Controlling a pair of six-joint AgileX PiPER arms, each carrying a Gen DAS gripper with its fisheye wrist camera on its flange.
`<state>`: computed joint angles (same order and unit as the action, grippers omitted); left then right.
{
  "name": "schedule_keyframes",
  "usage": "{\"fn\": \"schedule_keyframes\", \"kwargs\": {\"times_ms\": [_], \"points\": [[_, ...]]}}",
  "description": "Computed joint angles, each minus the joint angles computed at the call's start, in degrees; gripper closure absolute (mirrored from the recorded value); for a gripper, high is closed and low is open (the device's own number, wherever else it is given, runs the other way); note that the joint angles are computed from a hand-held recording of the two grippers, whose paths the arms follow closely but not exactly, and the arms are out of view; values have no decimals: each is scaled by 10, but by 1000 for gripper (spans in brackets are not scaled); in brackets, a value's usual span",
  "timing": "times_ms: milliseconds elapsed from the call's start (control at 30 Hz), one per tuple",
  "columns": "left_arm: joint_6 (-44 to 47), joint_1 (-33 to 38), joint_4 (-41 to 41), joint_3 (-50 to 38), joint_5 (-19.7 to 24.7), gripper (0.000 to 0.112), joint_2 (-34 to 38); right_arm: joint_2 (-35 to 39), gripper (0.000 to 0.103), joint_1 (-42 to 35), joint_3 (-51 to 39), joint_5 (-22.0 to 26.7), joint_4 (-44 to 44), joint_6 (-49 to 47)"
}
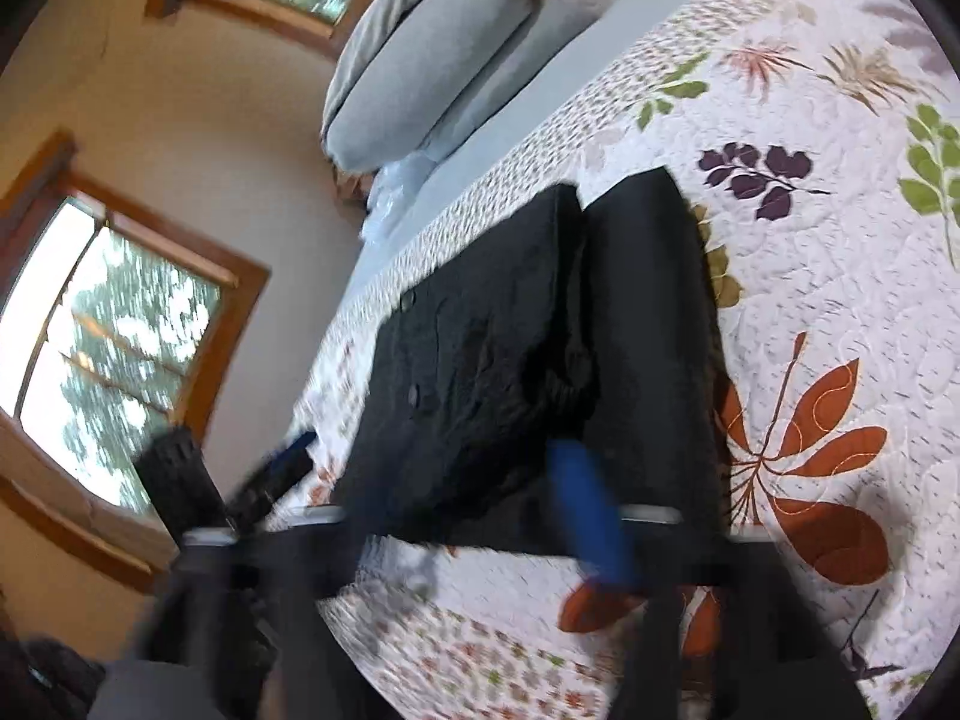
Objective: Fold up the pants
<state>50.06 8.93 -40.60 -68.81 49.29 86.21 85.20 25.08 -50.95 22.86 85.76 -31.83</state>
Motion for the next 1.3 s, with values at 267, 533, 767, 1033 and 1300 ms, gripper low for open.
{"fn": "schedule_keyframes", "kwargs": {"times_ms": [267,533,767,1033,1300], "points": [[-20,17,17,0,-10,17,22,88,21,-28,-87,35,-113,104],[-57,39,56,-20,3,17,86,209,20,-40,-263,140,-264,206],[-61,63,34,-49,42,14,134,209,73,-29,-271,146,-314,217],[-66,61,27,-57,62,14,147,139,79,-12,-214,128,-342,215],[-96,16,62,-48,31,12,132,117,79,-23,-185,125,-371,244]]}}
